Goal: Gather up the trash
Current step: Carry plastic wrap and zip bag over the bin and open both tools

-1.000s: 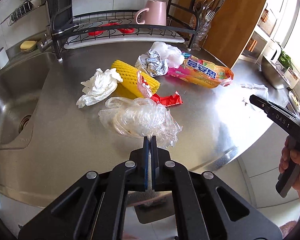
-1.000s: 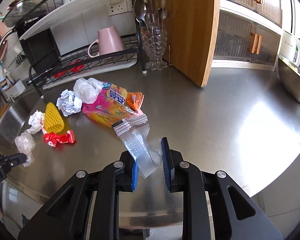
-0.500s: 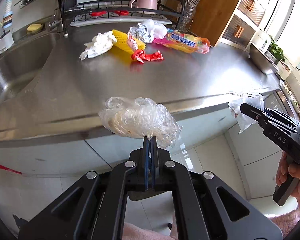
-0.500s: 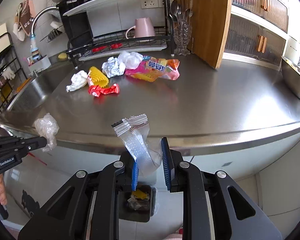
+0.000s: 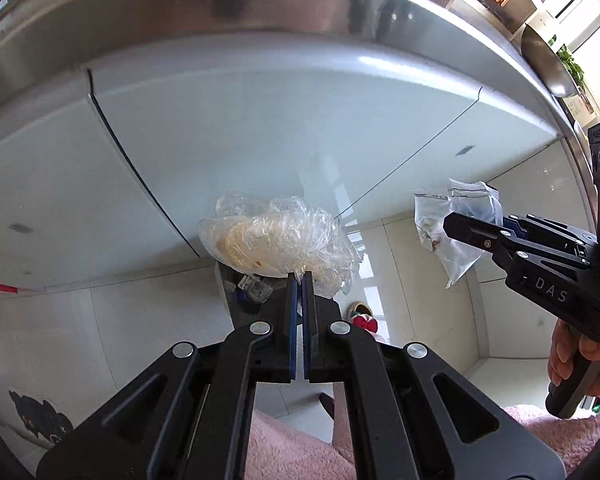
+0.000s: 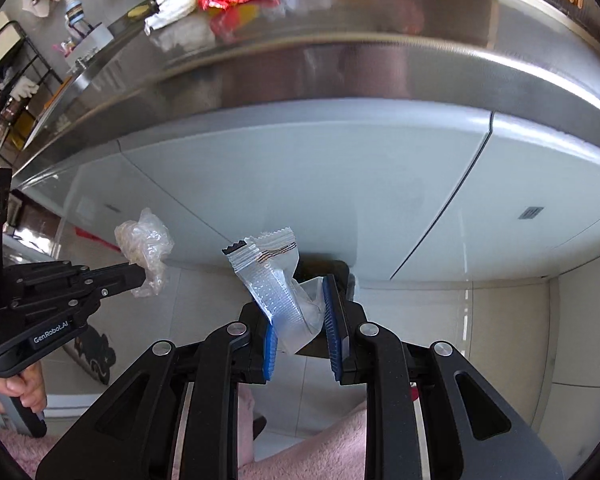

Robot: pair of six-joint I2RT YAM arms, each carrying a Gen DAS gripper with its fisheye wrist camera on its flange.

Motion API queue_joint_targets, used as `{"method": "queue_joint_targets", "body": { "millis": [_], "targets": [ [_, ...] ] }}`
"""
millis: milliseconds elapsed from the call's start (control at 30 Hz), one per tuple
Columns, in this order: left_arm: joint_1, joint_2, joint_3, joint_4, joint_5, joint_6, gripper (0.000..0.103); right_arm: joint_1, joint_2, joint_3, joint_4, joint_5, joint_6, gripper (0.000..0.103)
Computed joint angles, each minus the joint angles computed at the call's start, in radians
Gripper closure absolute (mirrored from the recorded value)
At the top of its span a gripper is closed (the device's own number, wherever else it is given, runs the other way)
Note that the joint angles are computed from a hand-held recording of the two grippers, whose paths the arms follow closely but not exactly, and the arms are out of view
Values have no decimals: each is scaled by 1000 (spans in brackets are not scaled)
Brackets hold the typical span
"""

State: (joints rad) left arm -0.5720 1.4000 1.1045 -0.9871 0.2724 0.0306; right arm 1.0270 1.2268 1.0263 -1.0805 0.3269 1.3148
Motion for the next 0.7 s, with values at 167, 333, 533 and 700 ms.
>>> {"method": "queue_joint_targets", "body": {
  "millis": [167,333,533,700],
  "targets": [
    [-13,85,-113,142,-17,-9,102,-60,29,-165,203,-77,20,81],
    [2,231,-167,274,34,-68,103,-110,110,-261,401,-125,40,81],
    [-15,363,-187,383,21,-95,102,-164,260,-291,562,-175,18,81],
    [-16,437,-180,425,23,-98,102,-239,372,-309,689,-262,-18,81]
  ]
}}
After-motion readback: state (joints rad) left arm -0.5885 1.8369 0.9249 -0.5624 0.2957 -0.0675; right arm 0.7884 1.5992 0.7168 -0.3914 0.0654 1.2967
